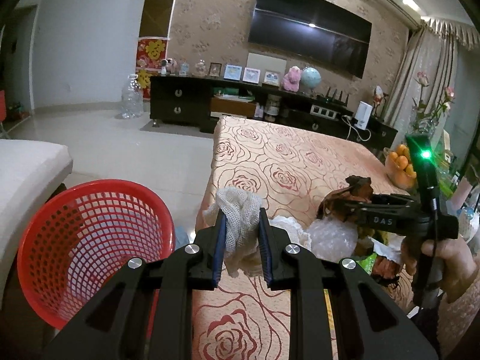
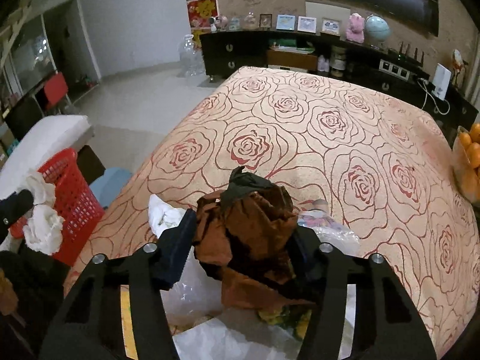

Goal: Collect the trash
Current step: 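Carry the white mesh net toward the red basket with left while right grasps brown crumpled paper, then release the mesh net into the red basket with left while right drops the brown paper in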

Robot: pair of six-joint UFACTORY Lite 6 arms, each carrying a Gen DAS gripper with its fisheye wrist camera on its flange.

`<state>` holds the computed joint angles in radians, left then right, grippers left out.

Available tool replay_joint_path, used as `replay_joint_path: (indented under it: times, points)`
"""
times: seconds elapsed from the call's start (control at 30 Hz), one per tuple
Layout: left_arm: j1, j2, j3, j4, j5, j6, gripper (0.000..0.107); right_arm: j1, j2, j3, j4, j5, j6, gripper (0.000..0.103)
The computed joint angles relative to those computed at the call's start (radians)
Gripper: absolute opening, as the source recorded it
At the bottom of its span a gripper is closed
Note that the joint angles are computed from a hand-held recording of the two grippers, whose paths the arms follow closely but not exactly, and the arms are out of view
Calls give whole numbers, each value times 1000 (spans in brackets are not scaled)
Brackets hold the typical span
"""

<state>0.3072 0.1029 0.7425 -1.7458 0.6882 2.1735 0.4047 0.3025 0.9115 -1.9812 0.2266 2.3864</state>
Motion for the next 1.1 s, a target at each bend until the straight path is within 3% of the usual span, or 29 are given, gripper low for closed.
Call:
replay_joint_path:
  times: [0.4,0.83,1.1]
  points:
    - [75,-12,13,-2,31,4,19,4,-260,-140,-320,-7,389,54]
    - [200,-6,136,32,-11,-18,19,150,-228,-59,10,77,70,54]
    - [279,187,309,49,-69,-70,19,238,-120,59,86,97,-19,54]
